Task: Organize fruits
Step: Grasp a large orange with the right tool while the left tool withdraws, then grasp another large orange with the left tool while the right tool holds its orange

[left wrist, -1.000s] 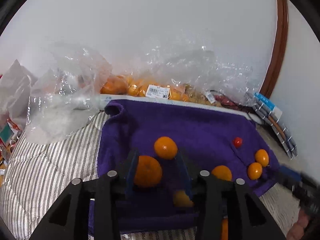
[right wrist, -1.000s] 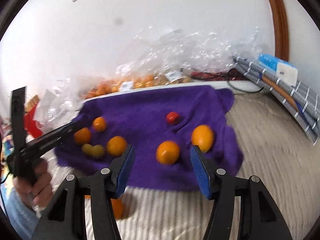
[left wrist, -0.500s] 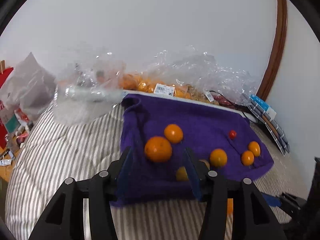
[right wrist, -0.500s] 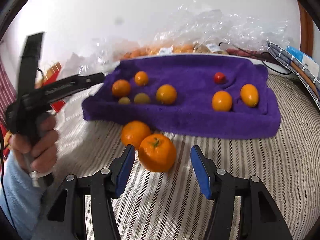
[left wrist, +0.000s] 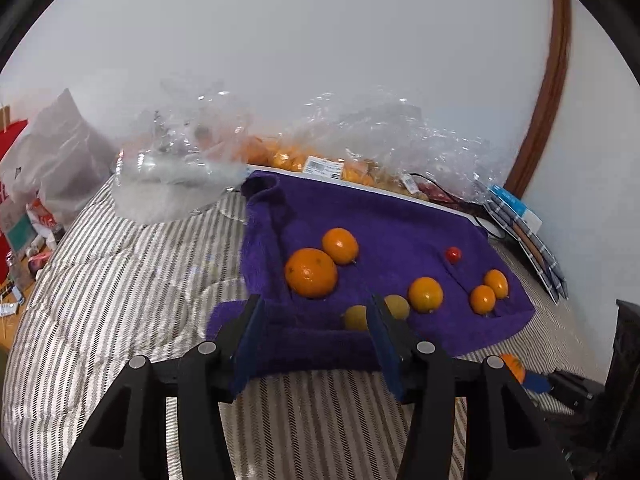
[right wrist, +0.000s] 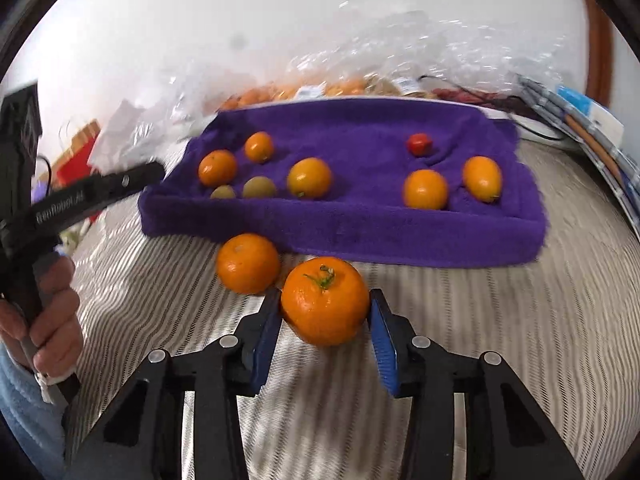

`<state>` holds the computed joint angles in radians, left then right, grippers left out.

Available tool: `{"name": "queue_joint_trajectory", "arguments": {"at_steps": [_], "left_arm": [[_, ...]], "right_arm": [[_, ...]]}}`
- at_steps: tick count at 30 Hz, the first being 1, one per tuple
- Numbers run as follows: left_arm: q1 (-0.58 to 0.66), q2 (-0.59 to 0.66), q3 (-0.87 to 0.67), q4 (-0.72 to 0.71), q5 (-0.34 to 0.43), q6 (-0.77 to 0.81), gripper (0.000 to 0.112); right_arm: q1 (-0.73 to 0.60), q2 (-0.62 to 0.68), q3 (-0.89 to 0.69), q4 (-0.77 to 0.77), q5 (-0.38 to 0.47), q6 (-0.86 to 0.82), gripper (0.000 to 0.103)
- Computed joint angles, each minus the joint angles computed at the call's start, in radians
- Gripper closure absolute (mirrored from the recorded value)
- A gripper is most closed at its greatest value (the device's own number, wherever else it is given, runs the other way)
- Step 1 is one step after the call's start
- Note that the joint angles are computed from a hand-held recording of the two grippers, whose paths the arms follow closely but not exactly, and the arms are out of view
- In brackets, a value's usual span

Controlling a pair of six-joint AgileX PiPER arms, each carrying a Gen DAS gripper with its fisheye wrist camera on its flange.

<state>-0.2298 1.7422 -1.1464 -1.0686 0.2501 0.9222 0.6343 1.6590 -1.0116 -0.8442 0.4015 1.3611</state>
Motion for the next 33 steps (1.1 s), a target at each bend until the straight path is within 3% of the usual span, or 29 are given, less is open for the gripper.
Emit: {"name": "queue_joint_trajectory", "arguments": {"at_steps": [11, 18, 22, 29, 32, 33], "left_arm": [[-0.065, -0.001, 0.004, -0.033, 0.089, 0.134, 0.061], [-0.142, 0.033, -0.023, 0.117, 0.116, 0.031, 0.058], [-0.193, 0.091, -0.094, 0.353, 0.14, -0.212, 0.058], [-0.227, 0.147, -0.165, 0.59, 0.181, -0.447, 0.058], [-0.238, 0.138, -0.154, 0.603, 0.172, -0.443, 0.065], [-0.236, 0.136, -0.152, 0.609, 0.17, -0.451, 0.073]], "right_arm": [[-0.014, -0.172, 0.206, -0.295, 0.167, 0.317, 0.06], [-0.099, -0.234, 0.282, -0.328, 0.043, 0.396, 0.06], [-0.132, -0.251, 0.307, -0.366, -0.019, 0.449, 0.06], [-0.148, -0.262, 0.327, -0.42, -0.075, 0.497, 0.06], [-0.155, -0.268, 0.333, -0.432, -0.089, 0.504, 0.06], [-0.156, -0.268, 0.335, -0.439, -0.093, 0.511, 0.06]]}}
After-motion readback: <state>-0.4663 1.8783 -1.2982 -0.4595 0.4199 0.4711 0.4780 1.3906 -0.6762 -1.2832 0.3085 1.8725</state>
